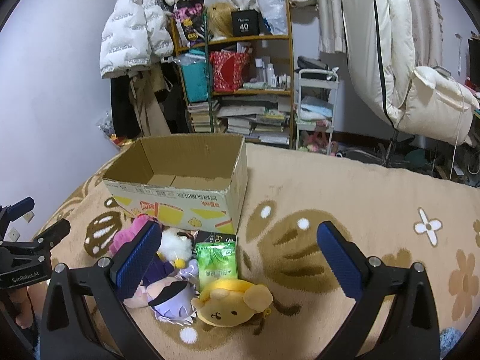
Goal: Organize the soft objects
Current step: 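Grasp the pink-white cube plush with the left tool while the right tool grasps the yellow plush dog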
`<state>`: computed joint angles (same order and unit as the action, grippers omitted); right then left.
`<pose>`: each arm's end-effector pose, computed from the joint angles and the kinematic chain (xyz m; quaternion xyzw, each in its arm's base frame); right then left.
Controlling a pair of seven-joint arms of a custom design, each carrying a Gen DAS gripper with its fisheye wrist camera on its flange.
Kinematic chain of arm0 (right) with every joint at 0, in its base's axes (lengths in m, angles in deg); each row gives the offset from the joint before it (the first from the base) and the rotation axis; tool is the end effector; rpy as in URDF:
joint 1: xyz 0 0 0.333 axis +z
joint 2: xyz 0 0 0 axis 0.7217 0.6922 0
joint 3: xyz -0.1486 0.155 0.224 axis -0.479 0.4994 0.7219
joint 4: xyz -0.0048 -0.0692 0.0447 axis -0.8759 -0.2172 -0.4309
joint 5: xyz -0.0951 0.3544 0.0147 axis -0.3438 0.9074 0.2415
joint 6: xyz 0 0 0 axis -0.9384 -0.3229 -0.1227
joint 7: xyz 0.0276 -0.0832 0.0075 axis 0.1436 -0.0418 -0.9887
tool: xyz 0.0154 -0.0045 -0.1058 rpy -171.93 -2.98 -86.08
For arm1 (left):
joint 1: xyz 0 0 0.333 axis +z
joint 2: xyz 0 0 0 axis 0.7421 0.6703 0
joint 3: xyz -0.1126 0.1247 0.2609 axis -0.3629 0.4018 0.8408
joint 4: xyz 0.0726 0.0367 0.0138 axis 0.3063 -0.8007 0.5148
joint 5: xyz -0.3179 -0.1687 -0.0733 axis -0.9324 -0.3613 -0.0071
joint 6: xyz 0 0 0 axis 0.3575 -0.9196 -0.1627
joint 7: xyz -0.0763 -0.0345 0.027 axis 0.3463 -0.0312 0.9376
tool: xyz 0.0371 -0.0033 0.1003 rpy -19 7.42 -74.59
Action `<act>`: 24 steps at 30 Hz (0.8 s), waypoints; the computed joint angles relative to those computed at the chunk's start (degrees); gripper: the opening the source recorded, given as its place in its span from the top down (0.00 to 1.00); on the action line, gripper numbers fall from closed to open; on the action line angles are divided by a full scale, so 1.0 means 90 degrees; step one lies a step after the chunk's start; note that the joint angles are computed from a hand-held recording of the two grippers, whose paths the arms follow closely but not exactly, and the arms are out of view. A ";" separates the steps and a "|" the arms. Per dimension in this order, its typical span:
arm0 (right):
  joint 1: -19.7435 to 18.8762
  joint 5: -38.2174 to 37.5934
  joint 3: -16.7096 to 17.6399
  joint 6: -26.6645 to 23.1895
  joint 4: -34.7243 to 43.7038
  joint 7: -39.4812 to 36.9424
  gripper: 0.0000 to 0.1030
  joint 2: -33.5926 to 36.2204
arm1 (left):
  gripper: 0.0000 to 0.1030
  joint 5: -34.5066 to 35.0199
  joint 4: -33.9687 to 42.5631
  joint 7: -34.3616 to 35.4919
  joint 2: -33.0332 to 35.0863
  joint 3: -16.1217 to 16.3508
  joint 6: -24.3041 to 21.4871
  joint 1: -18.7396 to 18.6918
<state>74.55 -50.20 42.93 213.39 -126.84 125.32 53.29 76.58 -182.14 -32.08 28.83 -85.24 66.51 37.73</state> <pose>0.5361 0.3425 0.6357 -0.6396 0.6411 -0.2479 0.3442 0.5168 -0.2250 0.6462 -0.6160 0.6653 -0.2366 0.3491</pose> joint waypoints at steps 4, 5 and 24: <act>-0.0142 0.0754 0.0068 -0.0242 0.0285 -0.0584 0.00 0.0209 | 0.01 -0.1060 0.0174 0.0702 0.0188 0.0091 -0.0053 -0.0044; -0.0168 0.0932 0.0077 -0.0230 0.0309 -0.0711 0.00 0.0252 | 0.01 -0.1165 0.0200 0.0768 0.0218 0.0095 -0.0079 -0.0052; -0.0324 0.2908 0.0066 -0.1445 0.1263 -0.1673 0.00 0.1057 | 0.01 -0.1939 0.1624 0.1914 0.1509 0.0170 -0.1616 -0.0494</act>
